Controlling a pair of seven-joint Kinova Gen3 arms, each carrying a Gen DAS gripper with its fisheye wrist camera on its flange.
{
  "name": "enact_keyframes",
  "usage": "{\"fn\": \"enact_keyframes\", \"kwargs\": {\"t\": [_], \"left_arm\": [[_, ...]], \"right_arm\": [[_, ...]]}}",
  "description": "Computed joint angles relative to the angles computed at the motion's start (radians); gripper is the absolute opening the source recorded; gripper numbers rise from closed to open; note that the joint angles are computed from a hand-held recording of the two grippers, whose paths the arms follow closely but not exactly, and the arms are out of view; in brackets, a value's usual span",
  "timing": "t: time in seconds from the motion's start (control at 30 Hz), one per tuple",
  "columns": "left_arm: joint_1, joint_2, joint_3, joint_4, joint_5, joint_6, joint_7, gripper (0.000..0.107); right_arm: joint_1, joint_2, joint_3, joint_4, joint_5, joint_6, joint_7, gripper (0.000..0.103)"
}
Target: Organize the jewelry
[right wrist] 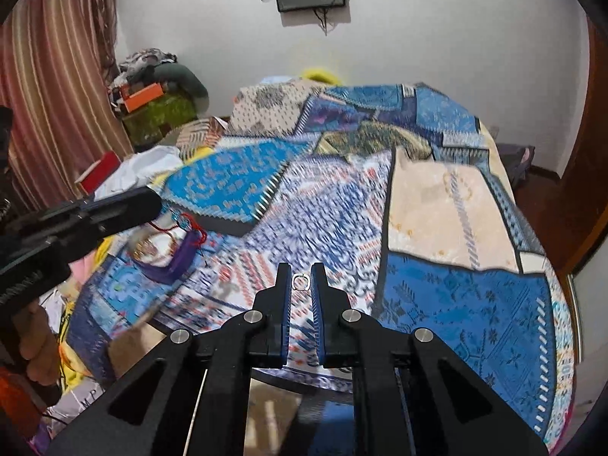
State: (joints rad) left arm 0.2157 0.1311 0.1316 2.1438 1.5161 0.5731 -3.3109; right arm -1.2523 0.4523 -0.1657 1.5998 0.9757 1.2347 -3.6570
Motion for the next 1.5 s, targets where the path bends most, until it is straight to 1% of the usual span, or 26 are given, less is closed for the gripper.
{"fn": "enact_keyframes", "kwargs": {"t": [0.3,0.6,0.8,1.07,1.2,1.37,1.5], "left_arm": [[-0.055,-0.047,-0.040,0.023,0.047,0.030,-0.056,0.005],[-0.107,-0.063,-0.070,0.034,0.083,0.063,-0.100,0.005],[-0.129,-0.058,-0.079,0.030,0.091,0.062,-0.110,0.005],[-0.158,-0.031,-0.094,0.016,0.111,0.070,-0.133,0.005],[-0.167,0.005,-0.097,-0.003,0.101,0.066,-0.121,0.005],[-0.172,0.061,-0.095,-0.026,0.065,0.053,-0.091,0.005],[-0.172,0.104,-0.085,-0.038,0.032,0.032,-0.059,0.005]], "right_arm": [[-0.031,0.028,0.019,-0.112,0.065,0.059,0.080,0.009],[-0.043,0.064,0.053,-0.198,0.121,0.025,0.152,0.009],[-0.032,0.087,0.078,-0.231,0.134,-0.040,0.189,0.009],[-0.003,0.126,0.109,-0.264,0.099,-0.154,0.237,0.009],[0.012,0.140,0.125,-0.272,0.067,-0.210,0.263,0.009],[0.045,0.164,0.138,-0.290,0.004,-0.280,0.334,0.009],[0.080,0.176,0.146,-0.287,-0.058,-0.366,0.390,0.009]]}}
